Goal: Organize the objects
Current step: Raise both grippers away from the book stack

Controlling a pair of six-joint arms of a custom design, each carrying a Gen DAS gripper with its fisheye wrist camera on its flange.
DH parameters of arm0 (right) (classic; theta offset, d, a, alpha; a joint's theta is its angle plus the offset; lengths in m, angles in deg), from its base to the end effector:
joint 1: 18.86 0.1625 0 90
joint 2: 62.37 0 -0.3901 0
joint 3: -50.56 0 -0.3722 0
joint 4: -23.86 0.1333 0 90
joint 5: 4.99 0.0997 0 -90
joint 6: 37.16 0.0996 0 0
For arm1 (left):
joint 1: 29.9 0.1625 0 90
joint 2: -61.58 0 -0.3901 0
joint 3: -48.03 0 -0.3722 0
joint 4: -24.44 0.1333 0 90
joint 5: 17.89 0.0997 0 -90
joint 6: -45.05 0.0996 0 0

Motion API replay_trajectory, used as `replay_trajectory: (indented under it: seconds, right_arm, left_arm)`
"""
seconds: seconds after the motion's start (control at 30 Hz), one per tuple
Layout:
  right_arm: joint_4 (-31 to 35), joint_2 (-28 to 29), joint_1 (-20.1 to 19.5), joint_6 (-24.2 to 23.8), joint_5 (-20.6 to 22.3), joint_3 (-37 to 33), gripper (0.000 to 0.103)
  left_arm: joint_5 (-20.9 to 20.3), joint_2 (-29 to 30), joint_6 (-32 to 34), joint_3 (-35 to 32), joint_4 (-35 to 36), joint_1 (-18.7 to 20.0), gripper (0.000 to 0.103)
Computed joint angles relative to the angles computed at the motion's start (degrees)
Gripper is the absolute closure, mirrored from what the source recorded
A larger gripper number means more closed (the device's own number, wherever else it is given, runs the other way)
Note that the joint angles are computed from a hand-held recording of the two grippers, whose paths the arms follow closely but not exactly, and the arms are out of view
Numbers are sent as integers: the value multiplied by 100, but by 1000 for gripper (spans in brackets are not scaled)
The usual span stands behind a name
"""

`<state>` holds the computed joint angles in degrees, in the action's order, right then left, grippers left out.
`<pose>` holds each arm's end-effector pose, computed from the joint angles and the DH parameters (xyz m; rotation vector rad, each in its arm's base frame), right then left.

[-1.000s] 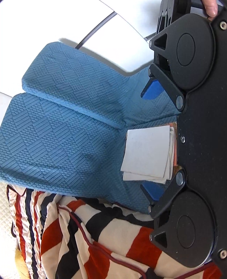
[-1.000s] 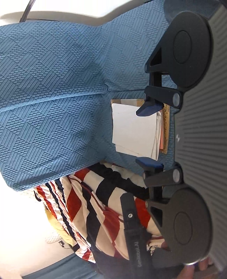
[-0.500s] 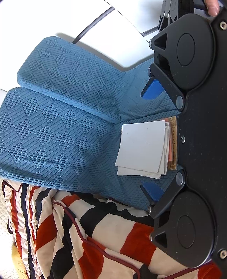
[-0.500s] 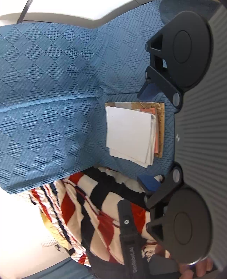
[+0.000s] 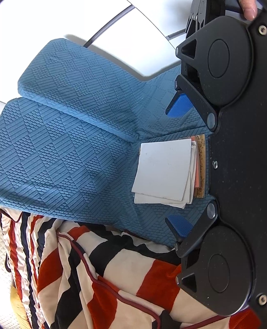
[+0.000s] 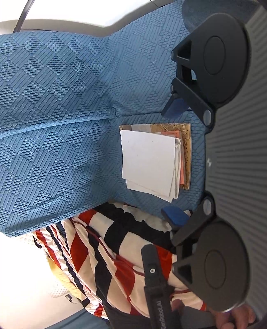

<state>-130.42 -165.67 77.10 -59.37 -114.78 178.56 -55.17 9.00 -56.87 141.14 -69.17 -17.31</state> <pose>0.1390 -0.3725 0.3779 0.4710 -2.5430 0.8558 -0.5035 -0.3302 0.1223 -0.1150 2.2998 -1.1213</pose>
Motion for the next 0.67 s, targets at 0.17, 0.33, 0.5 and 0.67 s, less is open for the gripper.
replay_trajectory:
  seconds: [0.17, 0.33, 0.5, 0.67]
  right_arm:
    - [-3, 28, -26, -84, -5, -15, 10]
    - [-33, 52, -84, -135, 67, 3, 10]
    - [-58, 93, -96, -181, 92, 8, 10]
    - [-5, 80, -154, -201, 180, -17, 10]
  left_arm:
    - [-4, 20, -115, -30, 91, 14, 2]
    - [-59, 34, -240, -68, 234, 13, 1]
    - [-65, 26, -316, -60, 267, 11, 1]
    - [-39, 42, -308, -41, 176, 1, 1]
